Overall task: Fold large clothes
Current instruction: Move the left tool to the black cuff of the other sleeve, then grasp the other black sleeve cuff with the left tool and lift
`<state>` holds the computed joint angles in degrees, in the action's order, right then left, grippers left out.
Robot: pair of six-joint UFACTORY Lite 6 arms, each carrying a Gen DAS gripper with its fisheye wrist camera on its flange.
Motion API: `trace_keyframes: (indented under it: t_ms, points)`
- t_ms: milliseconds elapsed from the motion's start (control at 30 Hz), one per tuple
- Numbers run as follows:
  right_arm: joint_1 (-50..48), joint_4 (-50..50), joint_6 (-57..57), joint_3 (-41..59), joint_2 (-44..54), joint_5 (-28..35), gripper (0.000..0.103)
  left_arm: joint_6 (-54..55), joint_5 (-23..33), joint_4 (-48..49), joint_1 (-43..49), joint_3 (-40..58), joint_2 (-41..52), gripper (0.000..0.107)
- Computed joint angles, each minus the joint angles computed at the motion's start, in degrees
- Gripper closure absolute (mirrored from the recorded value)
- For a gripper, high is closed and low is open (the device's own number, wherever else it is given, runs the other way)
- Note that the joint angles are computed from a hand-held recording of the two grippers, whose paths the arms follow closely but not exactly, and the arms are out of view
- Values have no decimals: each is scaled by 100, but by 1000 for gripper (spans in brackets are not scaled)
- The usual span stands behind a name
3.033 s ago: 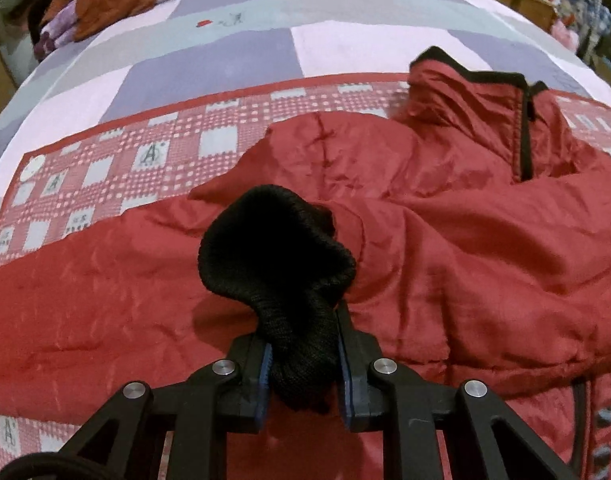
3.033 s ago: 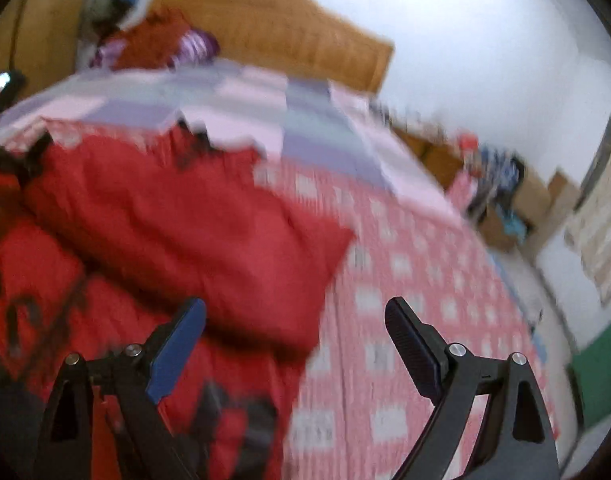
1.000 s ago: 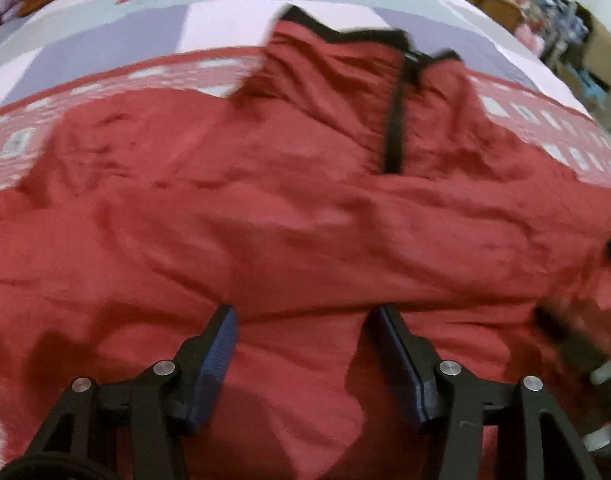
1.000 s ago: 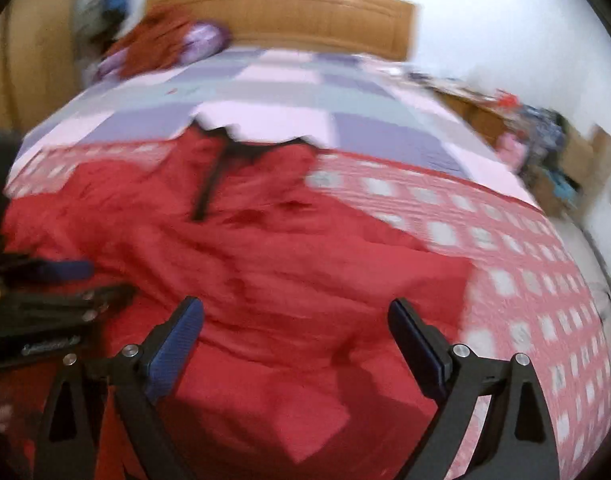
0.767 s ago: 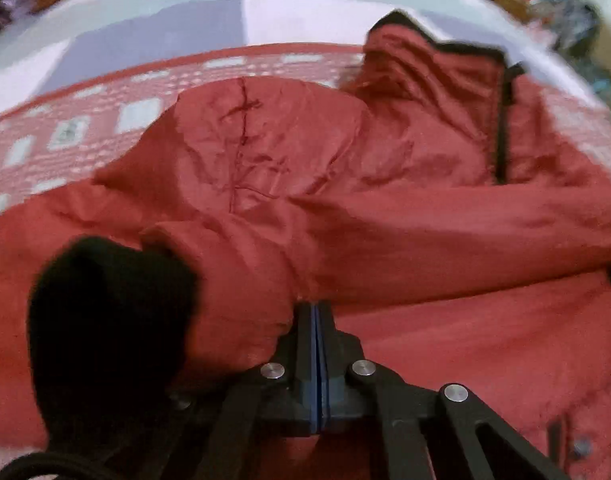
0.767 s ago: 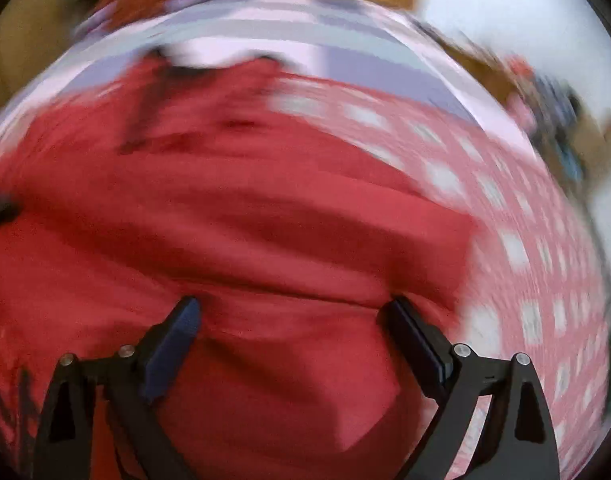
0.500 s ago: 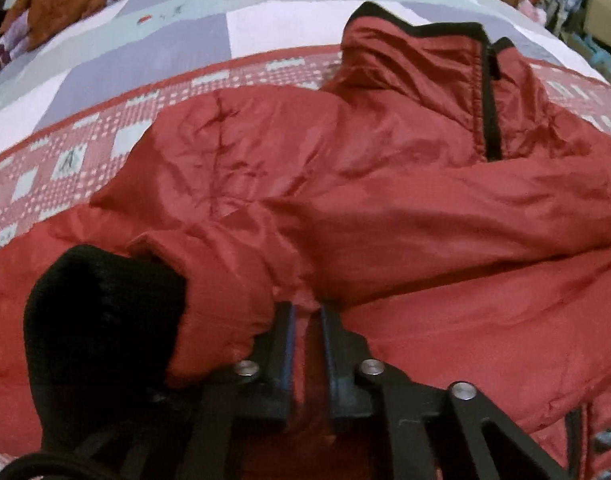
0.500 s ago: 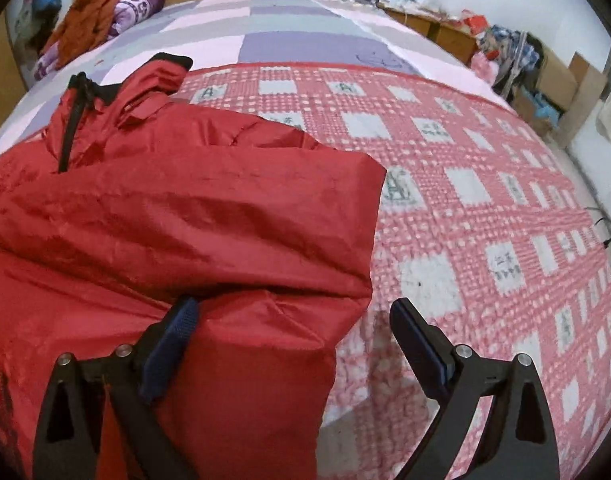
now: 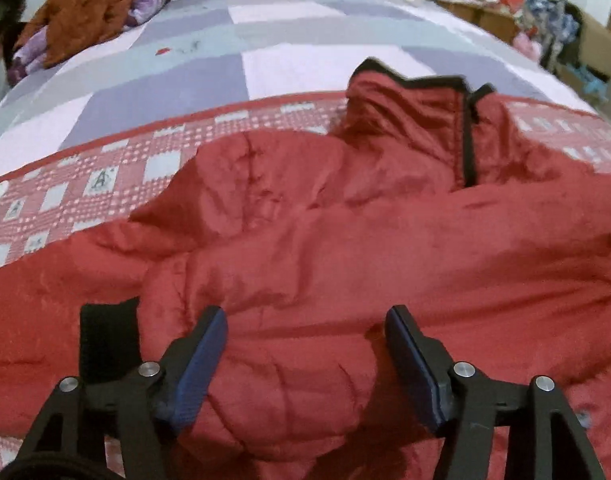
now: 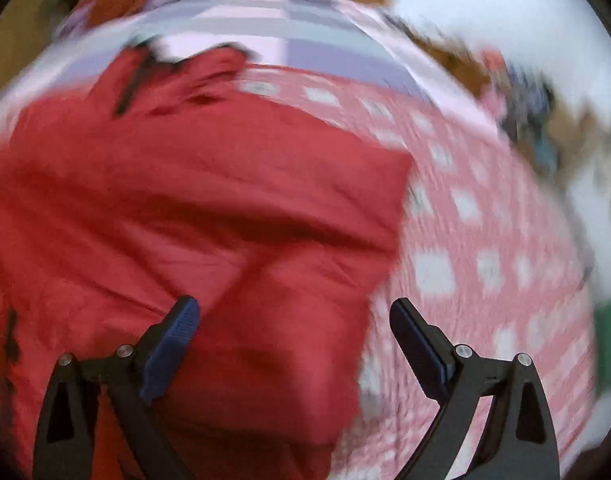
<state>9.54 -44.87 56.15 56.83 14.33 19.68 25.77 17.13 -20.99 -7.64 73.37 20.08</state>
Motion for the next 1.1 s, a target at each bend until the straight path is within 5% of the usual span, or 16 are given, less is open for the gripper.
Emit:
trace_keyframes:
  t_ms: [133, 200, 433, 600, 700, 867, 1100]
  points:
    - [-67, -42, 574, -254, -609, 385, 6, 1606, 1162, -2391, 546, -200, -633, 32]
    - [337, -422, 939, -286, -810, 511, 6, 2161, 812, -2855, 607, -688, -962, 30]
    - [2078, -483, 1238, 1238, 199, 820, 6, 1245, 518, -1656, 1543, -1439, -1782, 30]
    - [2939, -36, 834, 3755, 2467, 1354, 5, 1846, 859, -1718, 2884, -1444, -1878, 30]
    - [3072, 294, 907, 4413, 3543, 1565, 3, 2020, 1085, -1686, 3754, -1088, -1527, 30]
    - [3248, -1041, 2442, 3675, 3287, 1235, 3, 2336, 1242, -1820, 5131, -61, -495, 29]
    - [3510, -1553, 3109, 3412, 3185, 1425, 3, 1281, 1714, -1040, 6058, 2997, 2021, 29]
